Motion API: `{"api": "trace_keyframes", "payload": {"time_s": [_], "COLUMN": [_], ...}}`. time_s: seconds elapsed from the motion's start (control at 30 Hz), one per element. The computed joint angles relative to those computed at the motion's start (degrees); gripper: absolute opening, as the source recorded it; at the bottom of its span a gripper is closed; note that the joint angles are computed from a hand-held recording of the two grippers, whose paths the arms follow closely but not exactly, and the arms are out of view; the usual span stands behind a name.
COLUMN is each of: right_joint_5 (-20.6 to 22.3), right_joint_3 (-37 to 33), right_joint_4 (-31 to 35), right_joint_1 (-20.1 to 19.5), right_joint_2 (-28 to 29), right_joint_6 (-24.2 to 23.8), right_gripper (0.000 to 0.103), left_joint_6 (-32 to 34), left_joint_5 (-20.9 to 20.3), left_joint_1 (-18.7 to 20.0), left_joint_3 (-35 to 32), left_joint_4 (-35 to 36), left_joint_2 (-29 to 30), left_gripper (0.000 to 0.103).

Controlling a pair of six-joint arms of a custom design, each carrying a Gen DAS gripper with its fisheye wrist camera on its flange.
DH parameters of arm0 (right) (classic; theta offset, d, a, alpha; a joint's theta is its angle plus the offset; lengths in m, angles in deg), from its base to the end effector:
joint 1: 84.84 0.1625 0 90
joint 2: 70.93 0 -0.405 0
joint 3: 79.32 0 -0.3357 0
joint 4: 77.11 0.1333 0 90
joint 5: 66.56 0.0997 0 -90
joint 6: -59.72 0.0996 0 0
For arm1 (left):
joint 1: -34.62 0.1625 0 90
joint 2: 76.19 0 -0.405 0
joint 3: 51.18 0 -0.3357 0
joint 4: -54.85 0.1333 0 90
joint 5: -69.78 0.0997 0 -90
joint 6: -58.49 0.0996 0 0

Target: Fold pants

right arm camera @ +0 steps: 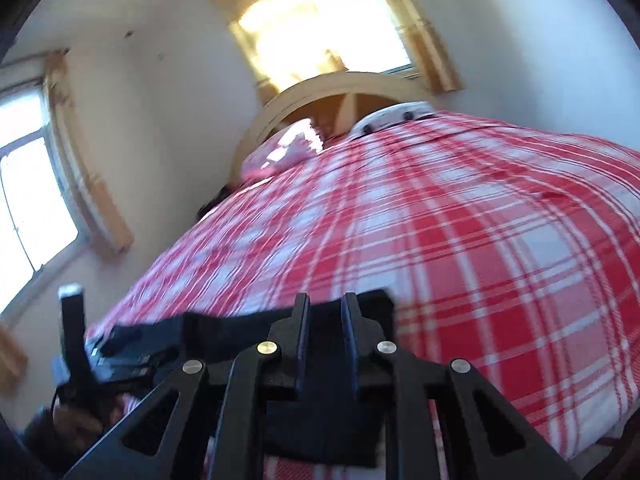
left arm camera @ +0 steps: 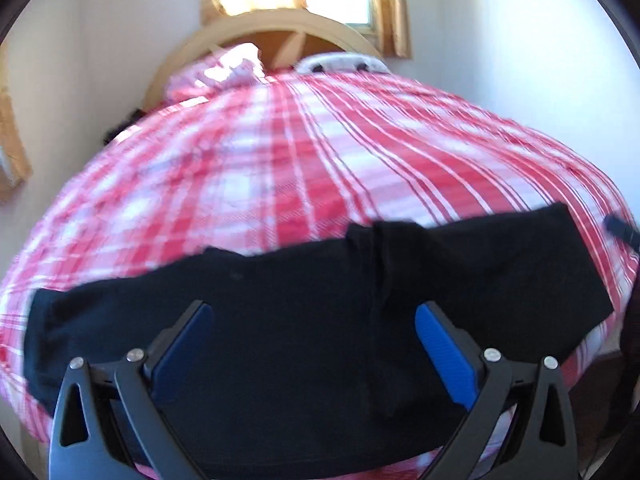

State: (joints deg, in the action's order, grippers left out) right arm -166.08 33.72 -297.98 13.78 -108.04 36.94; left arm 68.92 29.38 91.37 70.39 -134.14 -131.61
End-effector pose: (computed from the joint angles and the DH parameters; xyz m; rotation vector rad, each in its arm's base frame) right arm 0.1968 -0.5186 0.1064 0.5882 -2.5037 1.2993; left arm -0.0907 -0.5197 0.1887 0.5557 2.2147 -0.8604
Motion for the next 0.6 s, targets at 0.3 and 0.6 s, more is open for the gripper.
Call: {"api": "trace_keyframes", "payload": {"time_s": [0.3, 0.6], "right_joint_5": [-2.5, -1.7], "right_joint_3": [-1.1, -11.9], "right_joint_4": [4.5, 9.8], "right_joint_1": [-2.1, 6.6], "right_joint_2": [5.0, 11.6], "right_joint_6": [4.8, -6.5], "right_gripper": [0.017, 0.020], "left_joint_6": [4.5, -11.3], "left_joint_5": [3.6, 13.2], "left_joint_1": [2.2, 10.1], "left_joint_3": [3.4, 7.2], "left_joint_4": [-6.2, -7.5], "left_joint_2": [-3.9, -16.9], "left_gripper": [0.103, 0.103]}}
